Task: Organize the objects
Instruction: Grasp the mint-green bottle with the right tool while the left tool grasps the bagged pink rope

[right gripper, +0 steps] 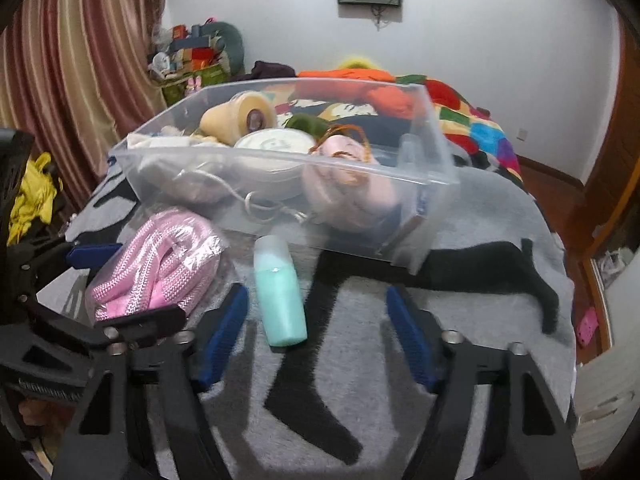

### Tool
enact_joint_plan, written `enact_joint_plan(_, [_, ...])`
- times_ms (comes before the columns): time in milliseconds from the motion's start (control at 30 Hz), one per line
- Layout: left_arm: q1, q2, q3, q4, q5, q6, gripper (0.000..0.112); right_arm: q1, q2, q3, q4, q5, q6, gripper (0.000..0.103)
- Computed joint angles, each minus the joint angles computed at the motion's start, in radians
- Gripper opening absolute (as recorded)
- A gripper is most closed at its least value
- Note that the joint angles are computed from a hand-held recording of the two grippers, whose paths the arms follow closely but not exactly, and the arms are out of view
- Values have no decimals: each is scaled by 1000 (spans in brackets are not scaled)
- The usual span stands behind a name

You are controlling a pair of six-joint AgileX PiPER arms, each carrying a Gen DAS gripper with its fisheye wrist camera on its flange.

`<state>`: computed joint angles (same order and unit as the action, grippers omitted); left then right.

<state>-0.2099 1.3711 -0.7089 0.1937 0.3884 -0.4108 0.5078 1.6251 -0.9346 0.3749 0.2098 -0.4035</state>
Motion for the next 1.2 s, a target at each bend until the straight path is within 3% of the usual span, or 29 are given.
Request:
enact_joint_plan(67, [-11,7,-2,35,-2,-35,95,-3,17,-19,20,19,-25,51])
enact_joint_plan(233, [-19,7,3,37,-8,-37,95,-28,41,-43,210,70,-228,43])
enact_joint_plan(367, [-5,17,-9,18,-9,7,94,-39,55,-60,266,104,-289,38])
enact_joint_plan(600, [-47,20,-8,151,-2,-94,79,5,66,-60,172,67,-236,26])
enact_joint_plan(733, [-59,15,-4,181,-7,-125,69,7,67,-57,225,62,-300,14])
enact_joint_plan(833, [-56,10,-6,162,-5,-108,62,4,60,-46,283,57,-347,13])
enact_joint_plan(1100, [8,-13,-14,-49,3,80,58,-33,-9,7,468,65,-496,13])
enact_joint_plan(1200, [-3,-42,-6,-2,11,19,57,-39,-39,26,503,64,-515,13])
